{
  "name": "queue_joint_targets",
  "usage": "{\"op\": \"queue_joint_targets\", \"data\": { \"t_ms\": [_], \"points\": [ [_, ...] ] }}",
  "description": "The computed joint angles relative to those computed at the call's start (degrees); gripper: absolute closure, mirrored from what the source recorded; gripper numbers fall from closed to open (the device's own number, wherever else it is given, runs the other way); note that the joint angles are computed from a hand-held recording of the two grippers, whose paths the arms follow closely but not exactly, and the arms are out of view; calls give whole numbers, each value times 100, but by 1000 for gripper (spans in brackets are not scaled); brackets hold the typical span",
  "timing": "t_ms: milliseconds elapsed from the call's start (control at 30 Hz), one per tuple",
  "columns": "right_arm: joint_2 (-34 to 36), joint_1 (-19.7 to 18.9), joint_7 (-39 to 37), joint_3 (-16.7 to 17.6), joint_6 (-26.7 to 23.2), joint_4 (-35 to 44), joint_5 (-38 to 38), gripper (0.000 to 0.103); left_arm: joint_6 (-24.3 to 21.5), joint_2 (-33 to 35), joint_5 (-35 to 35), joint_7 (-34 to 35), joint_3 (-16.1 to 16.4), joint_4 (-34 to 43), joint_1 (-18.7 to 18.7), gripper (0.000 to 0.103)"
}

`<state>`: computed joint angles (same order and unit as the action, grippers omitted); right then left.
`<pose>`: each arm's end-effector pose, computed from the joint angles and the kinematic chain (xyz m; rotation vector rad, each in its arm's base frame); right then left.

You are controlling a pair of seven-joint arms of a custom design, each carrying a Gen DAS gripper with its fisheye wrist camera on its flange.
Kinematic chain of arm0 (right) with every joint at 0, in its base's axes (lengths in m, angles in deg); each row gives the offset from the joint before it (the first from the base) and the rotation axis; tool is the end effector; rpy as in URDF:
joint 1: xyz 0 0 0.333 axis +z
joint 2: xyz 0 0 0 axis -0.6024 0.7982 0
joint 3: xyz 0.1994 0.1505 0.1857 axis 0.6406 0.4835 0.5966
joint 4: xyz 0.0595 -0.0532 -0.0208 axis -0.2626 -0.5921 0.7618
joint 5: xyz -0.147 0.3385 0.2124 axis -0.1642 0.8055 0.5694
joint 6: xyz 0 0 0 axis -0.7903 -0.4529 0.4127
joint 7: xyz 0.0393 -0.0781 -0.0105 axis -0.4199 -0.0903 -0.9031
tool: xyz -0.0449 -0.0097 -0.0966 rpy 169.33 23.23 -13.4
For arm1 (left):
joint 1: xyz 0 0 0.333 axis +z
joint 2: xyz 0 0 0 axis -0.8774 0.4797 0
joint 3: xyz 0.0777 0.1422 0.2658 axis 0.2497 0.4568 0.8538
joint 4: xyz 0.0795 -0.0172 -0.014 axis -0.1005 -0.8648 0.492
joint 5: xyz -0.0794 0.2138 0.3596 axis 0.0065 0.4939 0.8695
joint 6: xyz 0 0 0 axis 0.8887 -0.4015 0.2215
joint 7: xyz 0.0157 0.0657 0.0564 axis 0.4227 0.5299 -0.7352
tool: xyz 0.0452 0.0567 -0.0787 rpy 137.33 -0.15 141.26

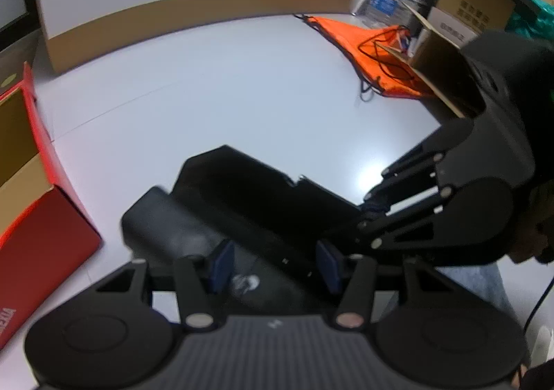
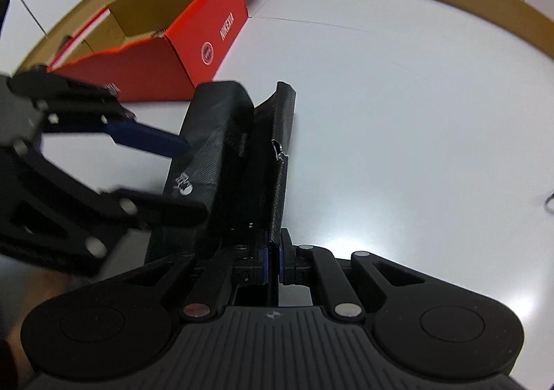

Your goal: Fold shopping bag

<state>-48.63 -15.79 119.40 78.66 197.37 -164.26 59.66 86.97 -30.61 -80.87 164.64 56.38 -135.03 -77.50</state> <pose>0.5609 0.3017 0.4481 -2.3699 1.2207 -0.0073 0.5348 -0.3088 0.4529 -1.5311 2.3999 -0.8381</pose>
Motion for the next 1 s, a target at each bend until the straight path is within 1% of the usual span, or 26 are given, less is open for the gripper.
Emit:
{"op": "queue_joint_targets", "data": {
  "t_ms": [100,233,367,567,633,800,867,1000],
  "points": [
    [40,-19,17,2,-96,86,183,97,-16,35,-28,136,-16,4,-8,48],
    [99,-38,75,0,-184,208,296,97,-41,95,46,114,-28,16,-4,48],
    [-30,-57,-56,-1,-159,27,391,97,-1,128,46,225,-56,8,2,48],
    [-22,-12,-125,22,-154,90,399,97,113,137,-28,466,-80,-5,-2,48],
    [-21,-7,-136,25,-171,109,429,97,178,274,42,420,-102,95,-22,48],
    [-32,-8,-127,11,-202,134,418,98,179,406,231,239,-138,166,7,48],
    [-56,-29,-113,-8,-241,132,414,98,202,442,227,289,-169,184,24,48],
    [-30,-29,16,-12,-165,177,373,98,182,450,262,316,-185,178,61,48]
  ]
}}
